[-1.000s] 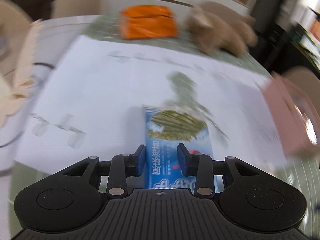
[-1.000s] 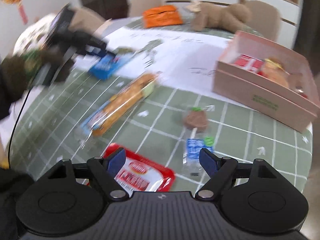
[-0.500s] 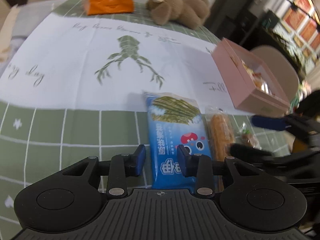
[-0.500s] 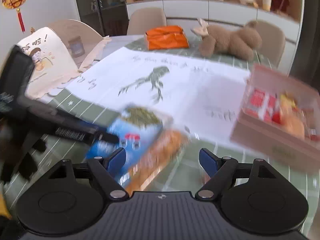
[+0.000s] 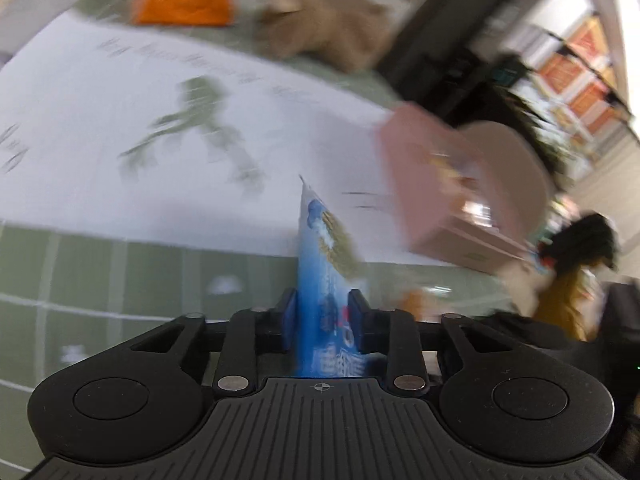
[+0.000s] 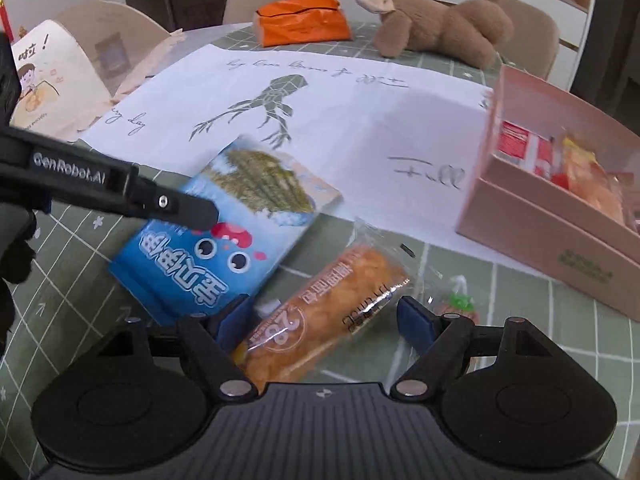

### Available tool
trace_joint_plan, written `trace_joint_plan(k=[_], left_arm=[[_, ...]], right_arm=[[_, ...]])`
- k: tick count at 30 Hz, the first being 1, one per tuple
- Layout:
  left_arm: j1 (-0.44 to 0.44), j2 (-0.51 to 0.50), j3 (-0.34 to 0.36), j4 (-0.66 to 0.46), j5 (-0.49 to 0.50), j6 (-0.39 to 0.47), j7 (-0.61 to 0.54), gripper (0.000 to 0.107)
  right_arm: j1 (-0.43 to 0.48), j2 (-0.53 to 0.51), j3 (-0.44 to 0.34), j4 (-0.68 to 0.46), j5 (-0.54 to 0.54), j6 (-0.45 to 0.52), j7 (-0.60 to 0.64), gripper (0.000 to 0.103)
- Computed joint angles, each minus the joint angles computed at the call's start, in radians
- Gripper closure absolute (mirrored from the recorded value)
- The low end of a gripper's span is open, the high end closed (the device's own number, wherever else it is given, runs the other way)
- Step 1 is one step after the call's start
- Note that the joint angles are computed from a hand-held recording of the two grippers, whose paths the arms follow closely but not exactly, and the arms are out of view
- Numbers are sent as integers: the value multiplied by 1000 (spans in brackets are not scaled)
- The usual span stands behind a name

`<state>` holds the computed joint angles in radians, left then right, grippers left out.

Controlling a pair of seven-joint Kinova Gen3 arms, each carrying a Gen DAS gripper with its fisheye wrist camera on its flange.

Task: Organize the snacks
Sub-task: 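Grasp the blue seaweed packet with the left tool, then release the blue packet and grasp the orange bread stick with the left tool, then grasp the blue seaweed packet with the right tool while the left tool holds the bread stick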

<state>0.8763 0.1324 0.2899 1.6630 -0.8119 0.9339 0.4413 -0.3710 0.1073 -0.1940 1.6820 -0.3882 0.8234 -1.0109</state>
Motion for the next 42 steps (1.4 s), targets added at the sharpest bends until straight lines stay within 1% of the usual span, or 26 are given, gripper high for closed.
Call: trace_joint_plan(k=[1, 2, 3, 4, 5, 6, 8, 12, 14, 16, 19, 21, 22, 23, 24, 25, 26, 27, 29, 30, 31, 33, 36, 38, 39, 42], left_arm=[[-20, -1, 22, -15, 7, -16, -37, 83], [-58, 11, 63, -43, 23, -16, -77, 83], [-81, 33, 90, -74, 37, 0, -118, 82], [-85, 59, 100, -112, 49, 33, -159, 82], [-72, 87, 90, -148, 57, 74, -199, 83], [-48, 113, 63, -183, 72, 114, -240, 83], [35, 150, -30, -256, 99, 196, -301, 82], [220, 183, -207, -354, 82, 358, -314, 82], [272, 193, -244, -384, 46, 413, -315, 82], [250, 185, -206, -395, 30, 402, -331, 82], [119, 184, -78, -399, 97, 301, -441, 80], [43, 232, 14, -436, 131, 279, -522, 78], [21, 261, 50, -462, 149, 286, -563, 78], [8, 291, 66, -491, 173, 290, -604, 77], [13, 302, 65, -501, 194, 291, -630, 70], [27, 314, 44, -516, 214, 289, -651, 67], [51, 335, 6, -547, 250, 302, -688, 65], [75, 353, -38, -577, 284, 323, -726, 68], [125, 378, -104, -616, 303, 356, -771, 69], [133, 380, -111, -619, 301, 364, -780, 73], [135, 374, -118, -610, 304, 363, -782, 73], [163, 359, -160, -584, 311, 358, -740, 73], [195, 364, -196, -594, 297, 416, -675, 73], [195, 352, -200, -575, 296, 421, -644, 73], [197, 344, -199, -564, 294, 418, -630, 73], [200, 341, -192, -558, 281, 423, -609, 73]], right_arm=[[19, -2, 5, 1, -33, 18, 26, 28], [39, -4, 11, 3, -69, 36, 54, 30], [52, -6, 16, 6, -92, 47, 73, 30], [61, -9, 20, 10, -105, 54, 87, 30], [66, -13, 23, 15, -110, 56, 96, 31], [70, -21, 26, 21, -114, 56, 103, 31], [83, -36, 35, 26, -133, 66, 127, 31], [126, -88, 73, 58, -204, 58, 210, 30], [134, -103, 88, 67, -192, 30, 192, 30], [137, -107, 96, 74, -158, -5, 143, 30], [141, -94, 103, 67, -93, -29, 24, 30], [133, -77, 109, 54, -44, -34, -57, 30], [127, -70, 111, 49, -17, -37, -93, 30], [140, -68, 100, 49, 0, -35, -112, 30], [143, -62, 100, 46, 7, -30, -115, 29], [146, -60, 99, 46, 9, -25, -112, 29], [151, -61, 99, 52, 6, -22, -100, 27], [154, -61, 98, 59, 4, -21, -88, 26], [145, -54, 90, 67, 31, -23, -104, 24], [141, -64, 85, 84, 37, -44, -103, 22], [136, -74, 82, 103, 46, -68, -106, 21], [129, -78, 79, 114, 49, -81, -109, 19], [131, -79, 83, 123, 19, -88, -92, 12], [134, -79, 85, 137, -9, -100, -71, 3], [130, -79, 81, 140, -3, -105, -84, 1], [106, -88, 71, 144, 72, -116, -176, 0]])
